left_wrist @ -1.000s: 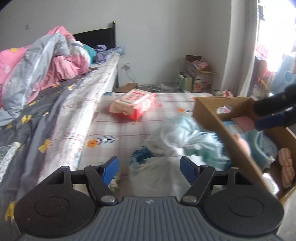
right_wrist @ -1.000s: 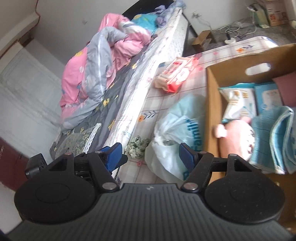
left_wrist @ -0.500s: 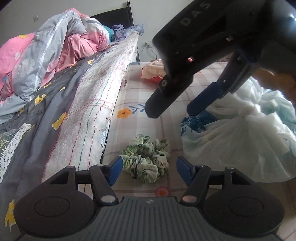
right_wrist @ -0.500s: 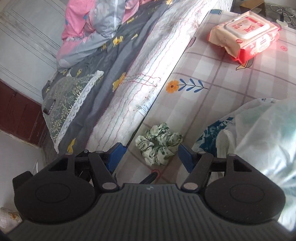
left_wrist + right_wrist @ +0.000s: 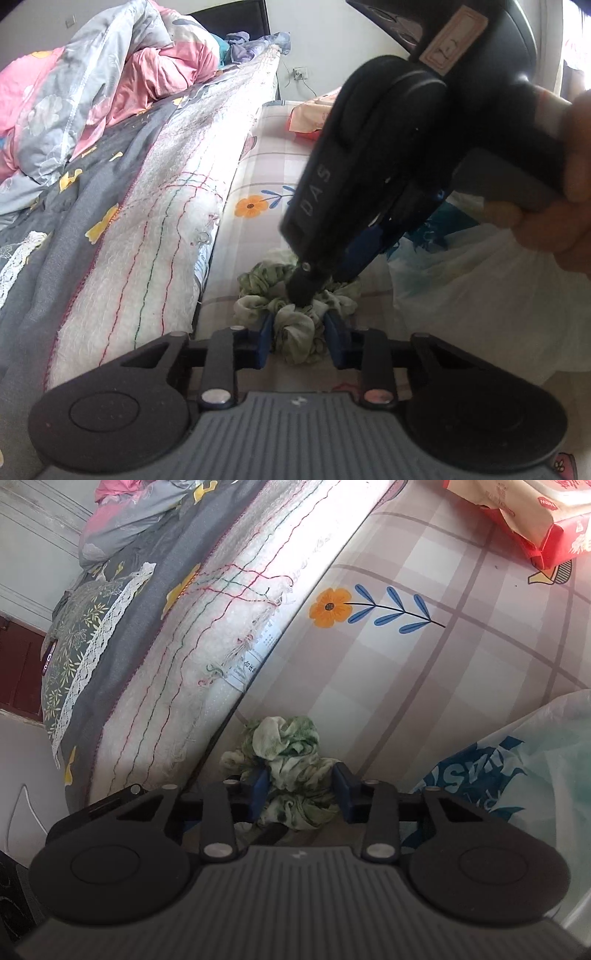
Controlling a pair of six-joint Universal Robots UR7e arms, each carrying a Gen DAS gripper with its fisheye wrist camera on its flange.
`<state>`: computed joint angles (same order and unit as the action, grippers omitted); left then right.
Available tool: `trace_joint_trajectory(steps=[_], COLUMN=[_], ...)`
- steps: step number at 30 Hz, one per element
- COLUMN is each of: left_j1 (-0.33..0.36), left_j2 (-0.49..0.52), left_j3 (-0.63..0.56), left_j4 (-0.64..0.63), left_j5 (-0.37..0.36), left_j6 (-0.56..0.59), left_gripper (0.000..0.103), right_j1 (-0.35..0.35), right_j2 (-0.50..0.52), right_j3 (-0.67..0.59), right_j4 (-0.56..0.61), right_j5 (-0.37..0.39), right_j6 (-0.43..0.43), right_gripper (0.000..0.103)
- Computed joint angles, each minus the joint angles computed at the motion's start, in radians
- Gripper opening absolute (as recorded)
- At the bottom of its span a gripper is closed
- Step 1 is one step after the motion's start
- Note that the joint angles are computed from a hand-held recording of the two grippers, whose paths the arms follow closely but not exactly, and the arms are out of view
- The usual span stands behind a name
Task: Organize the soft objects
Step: 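Move the right gripper to the green-and-white scrunchie on the sheet and grasp it, then carry the scrunchie with the right gripper into the cardboard box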
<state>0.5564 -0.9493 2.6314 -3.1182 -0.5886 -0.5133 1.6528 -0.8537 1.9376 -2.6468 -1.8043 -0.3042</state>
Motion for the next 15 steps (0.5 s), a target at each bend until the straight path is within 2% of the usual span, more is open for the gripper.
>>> trace_joint_trajectory(steps=[3, 5, 9, 15], left_j1=[-0.021, -0.043, -0.114, -0.24], left_j2=[-0.01, -0.029, -0.104, -0.21], left_j3=[0.006, 0.015, 0.037, 0.053], left_j4=[0.022, 0.045, 0.141, 0.26], left_j5=[0.011, 0.017, 0.03, 0.04], left_j6=[-0.022, -0.046, -0.127, -0.215], left_gripper=[0.02, 0.013, 0.013, 0.013], right_j1=[-0.003, -0.002, 0.013, 0.034], right_j2=[-0.006, -0.019, -0.075, -0.219], right_j3=[0.006, 0.014, 0.051, 0.141], right_j4=[-0.005, -0.008, -0.021, -0.047], right_j5=[0.009, 0.019, 0.055, 0.108], right_j6=[0.008, 0.014, 0.008, -0.004], right_gripper=[0.017, 0.015, 0.014, 0.014])
